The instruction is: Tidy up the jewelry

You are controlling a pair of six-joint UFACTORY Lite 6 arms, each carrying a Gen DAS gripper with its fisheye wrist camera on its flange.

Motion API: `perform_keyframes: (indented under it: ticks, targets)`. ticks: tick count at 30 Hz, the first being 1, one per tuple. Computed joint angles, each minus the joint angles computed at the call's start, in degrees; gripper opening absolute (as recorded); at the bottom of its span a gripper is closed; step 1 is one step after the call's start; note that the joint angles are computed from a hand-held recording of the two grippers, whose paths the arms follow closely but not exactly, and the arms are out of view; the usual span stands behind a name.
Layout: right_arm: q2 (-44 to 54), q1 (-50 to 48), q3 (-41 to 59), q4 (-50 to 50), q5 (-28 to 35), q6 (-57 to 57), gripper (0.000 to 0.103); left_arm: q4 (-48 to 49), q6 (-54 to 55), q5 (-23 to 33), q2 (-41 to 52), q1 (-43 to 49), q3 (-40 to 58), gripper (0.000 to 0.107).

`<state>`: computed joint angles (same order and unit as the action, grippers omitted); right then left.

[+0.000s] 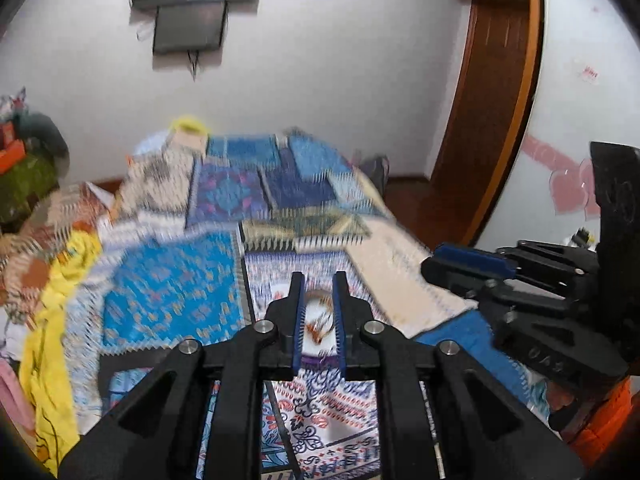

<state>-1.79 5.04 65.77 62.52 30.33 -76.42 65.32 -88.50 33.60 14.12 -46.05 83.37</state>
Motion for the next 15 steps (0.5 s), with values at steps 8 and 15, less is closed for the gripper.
perform_keyframes:
  ticks: [8, 15]
  targets:
    - [-26.48, -10.57, -9.07, 9.96, 8.26, -0.79, 0.016, 14.53, -8.15, 24.09, -8.99, -18.67, 0.11, 0.034]
    - [-44.16, -19.35, -16.13, 14.61, 12.03, 0.14, 0.069, 20.88, -11.76, 40.43, -9.84, -31.28, 0.34, 0.071]
